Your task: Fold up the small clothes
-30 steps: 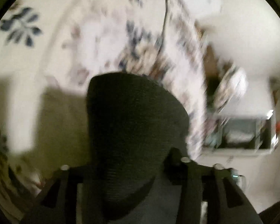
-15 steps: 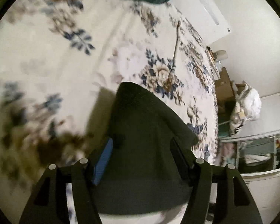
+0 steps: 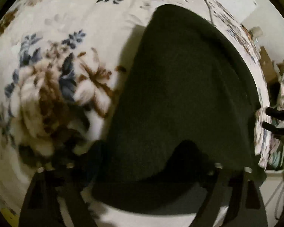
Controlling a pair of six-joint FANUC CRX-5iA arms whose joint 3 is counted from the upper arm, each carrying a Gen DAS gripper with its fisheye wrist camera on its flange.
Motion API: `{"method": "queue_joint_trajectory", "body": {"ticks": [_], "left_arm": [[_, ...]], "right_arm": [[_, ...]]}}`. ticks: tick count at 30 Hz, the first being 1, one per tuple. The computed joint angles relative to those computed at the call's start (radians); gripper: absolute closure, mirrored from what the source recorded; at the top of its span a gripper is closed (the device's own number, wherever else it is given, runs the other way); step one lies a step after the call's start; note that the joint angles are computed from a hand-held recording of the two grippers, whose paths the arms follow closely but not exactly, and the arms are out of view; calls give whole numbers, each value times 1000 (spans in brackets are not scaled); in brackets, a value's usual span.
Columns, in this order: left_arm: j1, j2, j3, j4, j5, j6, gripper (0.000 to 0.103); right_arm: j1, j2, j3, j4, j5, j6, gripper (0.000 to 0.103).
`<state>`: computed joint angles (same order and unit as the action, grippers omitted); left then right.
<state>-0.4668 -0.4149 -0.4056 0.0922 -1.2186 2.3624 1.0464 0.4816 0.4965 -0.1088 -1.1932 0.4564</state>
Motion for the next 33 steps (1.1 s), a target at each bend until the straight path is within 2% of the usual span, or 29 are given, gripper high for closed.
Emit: {"method": "queue_joint_trajectory", "body": {"ticks": [1,2,3,4,5,10,13,15,16,18,21,22,23,28,30,33], "left_arm": [[20,-2,-14,22,9,-11,0],[42,-6,-31,51,18,-27,0],[57,-6,-40,68,26,-36,0],[68,-4,-45,75,35,-43,0],[74,-1,-45,80,38,-52,0],[105,-42,-104,123,107,-68,0],[73,-68,-114,77,144,2,0],[83,-74,-125,91,151,-4,0],[85,-72,-119,97,137,-14,0],[87,-50,-80,93,80,-23,0],[39,-9,42,-18,-26,45,0],[0,0,98,-83,-76,81,0],[-27,-1,127,-121,-103,101,0],[-149,27,246,-244,-278,196,0],[-172,30,258,-241,-316,227,0],[-172,13,225,-210,-324,251,0]], "right_arm": [[-15,38,41,-20,7,37,28],[-28,69,82,-53,3,77,30],[-29,89,106,-60,-2,89,46],[-25,111,134,-52,-15,88,82],[-17,121,144,-37,-19,76,98],[3,136,171,123,-27,-93,99],[-21,185,248,114,-57,-115,99],[-30,261,368,84,-163,-60,99],[-41,301,434,40,-225,-25,98],[-56,311,456,-13,-258,2,94],[-57,208,325,-43,-204,-7,57],[-49,147,243,-46,-155,-18,53],[-38,79,160,-61,-107,-25,53],[25,-85,-37,-170,-29,-59,53],[56,-118,-87,-187,-4,-129,53],[91,-171,-194,-228,131,-204,53]]}}
